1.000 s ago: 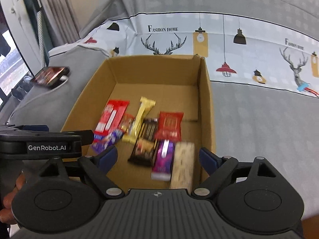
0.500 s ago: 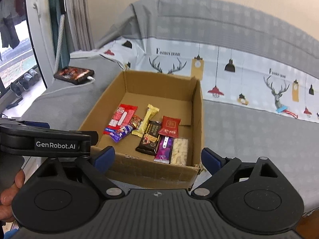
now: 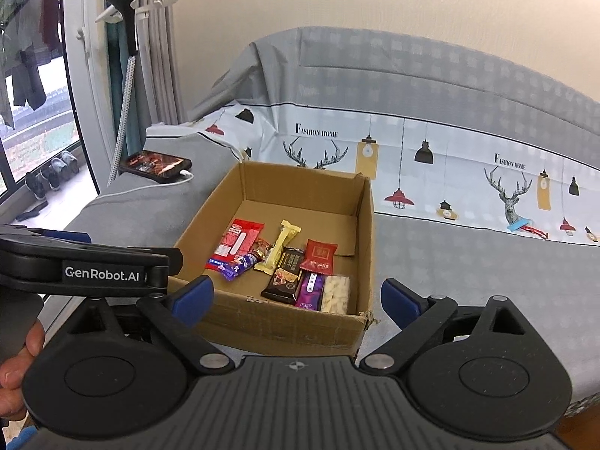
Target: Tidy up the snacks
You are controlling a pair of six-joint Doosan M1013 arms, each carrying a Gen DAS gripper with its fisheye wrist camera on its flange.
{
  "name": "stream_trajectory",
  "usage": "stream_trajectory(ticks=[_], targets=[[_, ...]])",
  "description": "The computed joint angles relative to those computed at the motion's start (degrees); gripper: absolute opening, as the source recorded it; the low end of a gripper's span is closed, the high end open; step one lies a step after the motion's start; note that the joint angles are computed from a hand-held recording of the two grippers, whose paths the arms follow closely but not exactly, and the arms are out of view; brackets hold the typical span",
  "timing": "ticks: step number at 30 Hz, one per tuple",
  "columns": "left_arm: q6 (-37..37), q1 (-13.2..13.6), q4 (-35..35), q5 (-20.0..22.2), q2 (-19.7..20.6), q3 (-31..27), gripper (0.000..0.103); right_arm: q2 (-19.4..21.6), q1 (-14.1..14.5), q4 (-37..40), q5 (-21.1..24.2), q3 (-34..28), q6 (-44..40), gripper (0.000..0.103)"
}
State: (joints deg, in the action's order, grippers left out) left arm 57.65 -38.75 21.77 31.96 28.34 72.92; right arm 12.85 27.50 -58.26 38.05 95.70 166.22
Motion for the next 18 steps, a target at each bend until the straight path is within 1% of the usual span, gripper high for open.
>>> stream_trajectory(ticks=[9,18], targets=[[-1.19,-0.62,2.03,-1.00,-0.88,1.29,0.103,-1.06,0.49,-2.45,0.09,1.56,3.46,0.098],[-0.86,-0.66,1.70,-0.24,-0.67,1.04,0.103,-0.99,0.33,-1.79,-0.28,1.63,3.54,0.098]])
